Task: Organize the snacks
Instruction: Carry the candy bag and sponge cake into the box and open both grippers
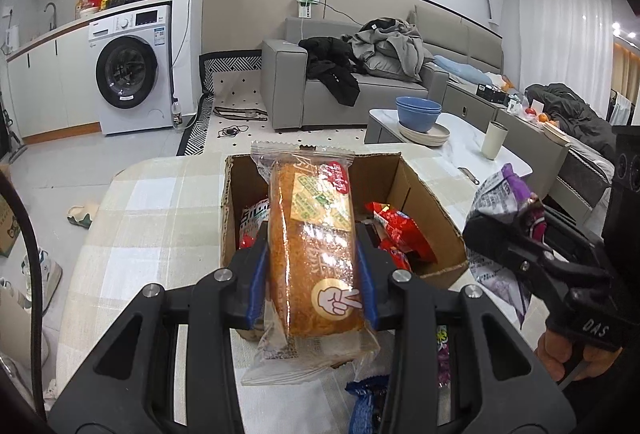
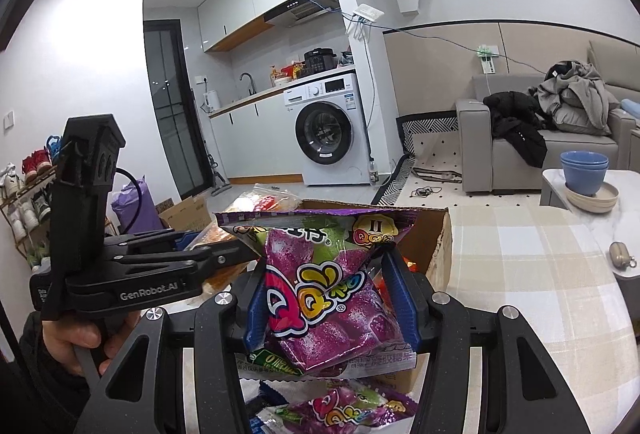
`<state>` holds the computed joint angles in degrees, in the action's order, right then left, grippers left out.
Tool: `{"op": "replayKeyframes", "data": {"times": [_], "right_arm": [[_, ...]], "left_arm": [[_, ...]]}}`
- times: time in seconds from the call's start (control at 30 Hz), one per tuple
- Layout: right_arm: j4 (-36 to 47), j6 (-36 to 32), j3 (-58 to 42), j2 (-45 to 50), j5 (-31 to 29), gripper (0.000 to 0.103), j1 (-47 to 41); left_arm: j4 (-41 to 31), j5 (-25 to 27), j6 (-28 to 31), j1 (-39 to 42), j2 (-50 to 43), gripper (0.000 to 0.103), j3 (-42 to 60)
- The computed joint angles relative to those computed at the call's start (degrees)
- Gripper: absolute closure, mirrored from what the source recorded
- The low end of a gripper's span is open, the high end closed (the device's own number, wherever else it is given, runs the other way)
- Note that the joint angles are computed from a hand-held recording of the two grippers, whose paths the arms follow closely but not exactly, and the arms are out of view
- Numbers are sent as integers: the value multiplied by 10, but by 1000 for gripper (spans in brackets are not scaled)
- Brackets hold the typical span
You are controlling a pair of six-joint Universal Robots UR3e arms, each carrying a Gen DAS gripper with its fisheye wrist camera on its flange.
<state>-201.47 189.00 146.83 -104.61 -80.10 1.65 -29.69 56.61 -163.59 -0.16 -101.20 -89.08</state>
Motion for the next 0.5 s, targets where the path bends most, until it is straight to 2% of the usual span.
{"op": "replayKeyframes", "data": {"times": [0.37,0.5], "right_arm": [[-1,-11,-77,97,-31,50,23],[-17,-13,-104,137,-67,50,45]], "left_arm": [[-34,32,-27,-27,-126,69,151],[-44,47,-28,-40,-173,69,210]]}}
